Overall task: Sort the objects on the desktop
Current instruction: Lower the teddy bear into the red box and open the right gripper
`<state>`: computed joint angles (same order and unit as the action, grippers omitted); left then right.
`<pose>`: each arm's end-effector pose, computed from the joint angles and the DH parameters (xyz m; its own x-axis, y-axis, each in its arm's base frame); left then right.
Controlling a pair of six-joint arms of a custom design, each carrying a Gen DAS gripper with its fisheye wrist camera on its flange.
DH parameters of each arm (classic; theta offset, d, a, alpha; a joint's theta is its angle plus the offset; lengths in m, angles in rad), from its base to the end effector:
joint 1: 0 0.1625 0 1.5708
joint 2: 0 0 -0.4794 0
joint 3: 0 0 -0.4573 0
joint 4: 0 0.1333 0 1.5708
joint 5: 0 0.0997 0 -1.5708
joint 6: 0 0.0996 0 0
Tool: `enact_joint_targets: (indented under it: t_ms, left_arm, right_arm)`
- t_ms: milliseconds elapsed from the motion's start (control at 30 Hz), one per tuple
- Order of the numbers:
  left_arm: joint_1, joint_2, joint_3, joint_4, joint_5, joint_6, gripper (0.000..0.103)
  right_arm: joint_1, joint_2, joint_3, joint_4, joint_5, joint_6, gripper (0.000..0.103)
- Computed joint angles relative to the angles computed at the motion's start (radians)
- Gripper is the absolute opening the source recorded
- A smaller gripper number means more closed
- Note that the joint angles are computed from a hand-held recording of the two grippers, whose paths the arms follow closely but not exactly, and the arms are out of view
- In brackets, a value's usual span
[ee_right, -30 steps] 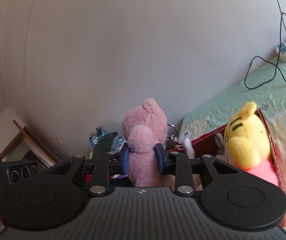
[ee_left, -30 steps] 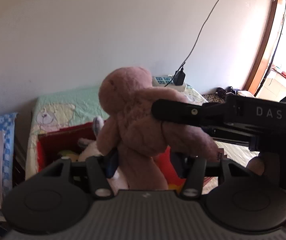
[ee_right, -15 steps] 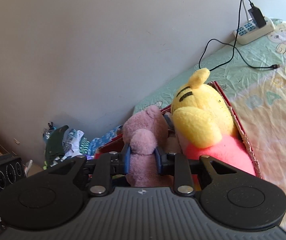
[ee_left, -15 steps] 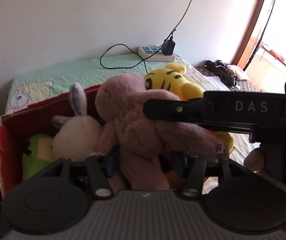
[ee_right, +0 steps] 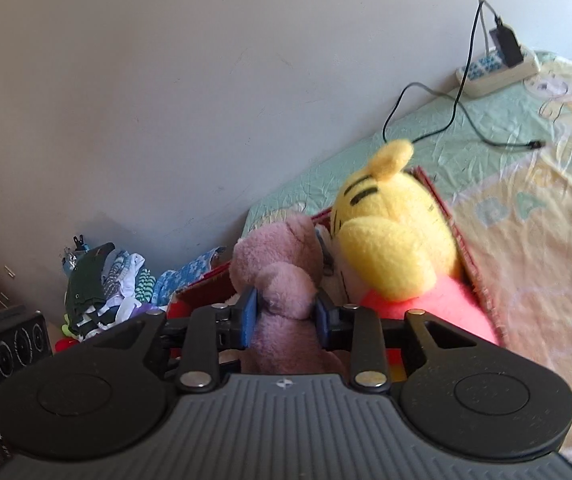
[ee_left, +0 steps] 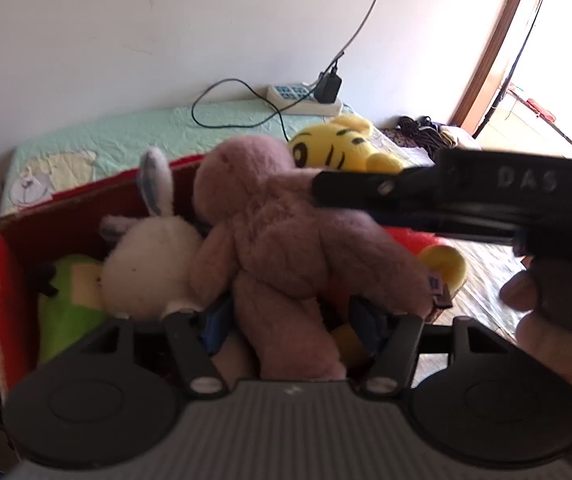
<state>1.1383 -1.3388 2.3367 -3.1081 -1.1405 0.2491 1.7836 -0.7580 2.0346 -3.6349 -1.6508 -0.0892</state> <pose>-0.0467 -0.5183 0.2183 -0.7981 0.3727 -0.4735 0.5741 0.7090 -0.4095 0.2538 -0.5810 0.0550 -0.9691 -0.2160 0.1193 -0.2363 0.6731 -0.7008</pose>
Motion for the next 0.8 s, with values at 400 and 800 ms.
enact_joint_targets:
  t_ms: [400,800]
  left_arm:
    - [-0.027,-0.041,0.036,-0.043,0.064,-0.040,0.068]
    - [-0.075,0.002,0.020,-0.040,0.235,-0.113,0.088]
  right_arm:
    - [0.043,-0.012,0.003,0.055,-0.130,-0.025,0.008]
    - [0.062,0.012,-0.012,0.037,-0.199,-0.092,0.012]
